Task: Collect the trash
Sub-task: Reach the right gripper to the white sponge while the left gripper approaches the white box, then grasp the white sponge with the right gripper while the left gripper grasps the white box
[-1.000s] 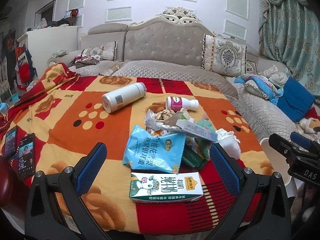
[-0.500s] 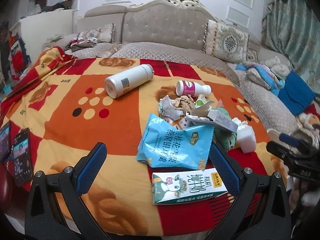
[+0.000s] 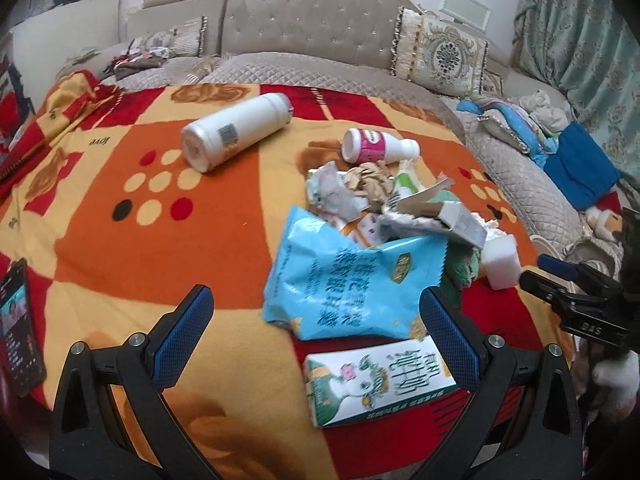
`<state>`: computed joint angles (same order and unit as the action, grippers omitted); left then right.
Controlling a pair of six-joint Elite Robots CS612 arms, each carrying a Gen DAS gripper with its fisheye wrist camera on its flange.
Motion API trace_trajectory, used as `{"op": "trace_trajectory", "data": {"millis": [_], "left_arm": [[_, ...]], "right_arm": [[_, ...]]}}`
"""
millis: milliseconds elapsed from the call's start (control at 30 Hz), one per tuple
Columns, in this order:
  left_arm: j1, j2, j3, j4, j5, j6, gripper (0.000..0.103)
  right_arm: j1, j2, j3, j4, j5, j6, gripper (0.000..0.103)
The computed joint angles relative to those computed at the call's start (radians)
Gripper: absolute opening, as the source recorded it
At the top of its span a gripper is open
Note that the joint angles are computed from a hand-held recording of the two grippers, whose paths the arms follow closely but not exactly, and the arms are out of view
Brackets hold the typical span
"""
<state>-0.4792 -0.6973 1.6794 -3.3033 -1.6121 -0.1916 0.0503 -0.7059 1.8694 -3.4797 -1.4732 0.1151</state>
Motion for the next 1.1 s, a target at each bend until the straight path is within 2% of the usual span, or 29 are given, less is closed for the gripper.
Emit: {"op": "trace_trajectory", "data": {"millis": [200,267,333,500,733,933,967,1000,1100], "left_arm": [[-0.018,0.001,-0.022,-0.025,-0.009,0.078,0.102],[-0.026,0.002,-0.032,-0.024,-0.005,0.122,0.102],[-0.033,0.006,-0.042,-0.023,0.011,0.150,0.102],[-0.036,0.023,-0.082,0.000,0.006,0.193,0.102],[-0.057,0.032,-0.113,0.011,-0.013,0.385,0.102],[-0.089,0.049,-0.148,0.064,0.082,0.559,0.102],[-0.094,0.052,-0.152,0.072,0.097,0.584,0.099],[-0.100,0.055,-0.156,0.078,0.115,0.611,0.090],[-0.113,0.062,-0.170,0.122,0.162,0.673,0.080]], "right_arm": [[-0.008,0.024,-0.043,0.028,0.036,-0.006,0.071],[-0.010,0.032,-0.057,0.040,0.047,-0.018,0.065],[-0.015,0.040,-0.069,0.056,0.073,-0.026,0.052],[-0.027,0.052,-0.076,0.046,0.112,-0.013,0.041],[-0.038,0.044,-0.054,0.017,0.144,-0.001,0.040],[-0.049,0.027,-0.021,-0.012,0.159,0.017,0.040],[-0.050,0.025,-0.017,-0.017,0.158,0.019,0.040],[-0.052,0.023,-0.013,-0.024,0.156,0.024,0.040],[-0.058,0.019,-0.002,-0.031,0.160,0.037,0.040]]}}
